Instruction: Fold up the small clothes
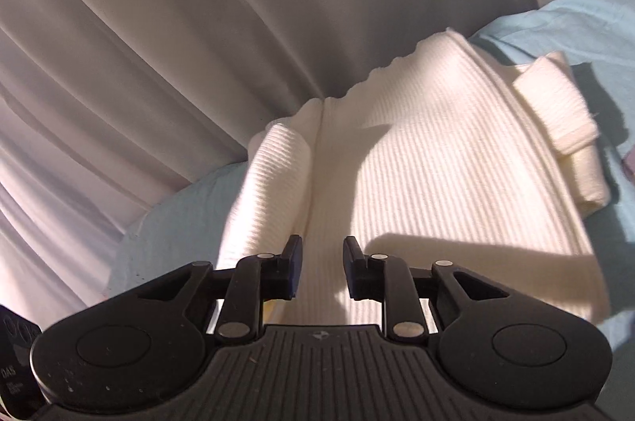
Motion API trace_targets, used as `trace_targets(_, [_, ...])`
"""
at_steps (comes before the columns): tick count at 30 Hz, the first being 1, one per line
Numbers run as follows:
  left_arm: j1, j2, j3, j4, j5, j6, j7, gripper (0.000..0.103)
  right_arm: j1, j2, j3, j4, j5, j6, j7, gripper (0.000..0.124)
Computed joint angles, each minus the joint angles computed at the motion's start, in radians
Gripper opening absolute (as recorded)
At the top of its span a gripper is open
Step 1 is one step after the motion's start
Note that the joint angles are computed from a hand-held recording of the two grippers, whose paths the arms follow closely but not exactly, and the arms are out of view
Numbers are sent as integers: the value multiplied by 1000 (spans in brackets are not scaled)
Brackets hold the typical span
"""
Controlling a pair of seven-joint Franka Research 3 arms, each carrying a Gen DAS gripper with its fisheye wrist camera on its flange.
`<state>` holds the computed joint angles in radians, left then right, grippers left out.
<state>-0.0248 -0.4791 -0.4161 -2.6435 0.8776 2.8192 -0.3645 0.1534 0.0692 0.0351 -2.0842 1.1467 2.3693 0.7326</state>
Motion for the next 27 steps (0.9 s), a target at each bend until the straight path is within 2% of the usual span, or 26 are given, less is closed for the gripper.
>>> trace_targets(2, [-11, -12, 2, -2, -17, -54, 15, 81, 1, 40, 5, 50, 9, -34, 28, 40])
trace_targets(4, [-29, -11, 27, -14, -48, -57, 29, 81, 3, 87, 15, 104, -5, -59, 73, 43])
trace_targets(7, [-42, -7, 44, -33, -86, -35, 37, 81, 0, 151, 31, 167, -36, -96, 150, 43])
trace_targets(11, [-26, 22, 32, -25, -79, 2, 42, 81, -3, 181, 57, 198, -43, -95, 131, 43])
trace_targets(13, [-20, 32, 29, -21, -73, 21, 47, 81, 0, 189, 63, 207, -59, -87, 119, 32])
trace_targets(16, [-13, 55, 23, -7, -69, 30, 52, 82, 12, 174, 71, 189, -76, -31, 92, 19])
trace_targets(18, [-25, 56, 33, -4, -85, 25, 66, 82, 31, 132, 74, 153, -111, 49, 35, 16])
trace_targets(23, [-3, 45, 18, 13, -52, 51, 82, 83, 38, 25, 60, 64, -34, 188, -169, 15])
trace_targets(25, [21, 52, -4, 26, -18, 66, 61, 84, 46, 37, 42, 56, -94, 259, -142, 15])
trace_targets(27, [33, 94, -10, 51, 5, 96, 52, 84, 40, 70, 28, 72, -163, 256, -71, 16])
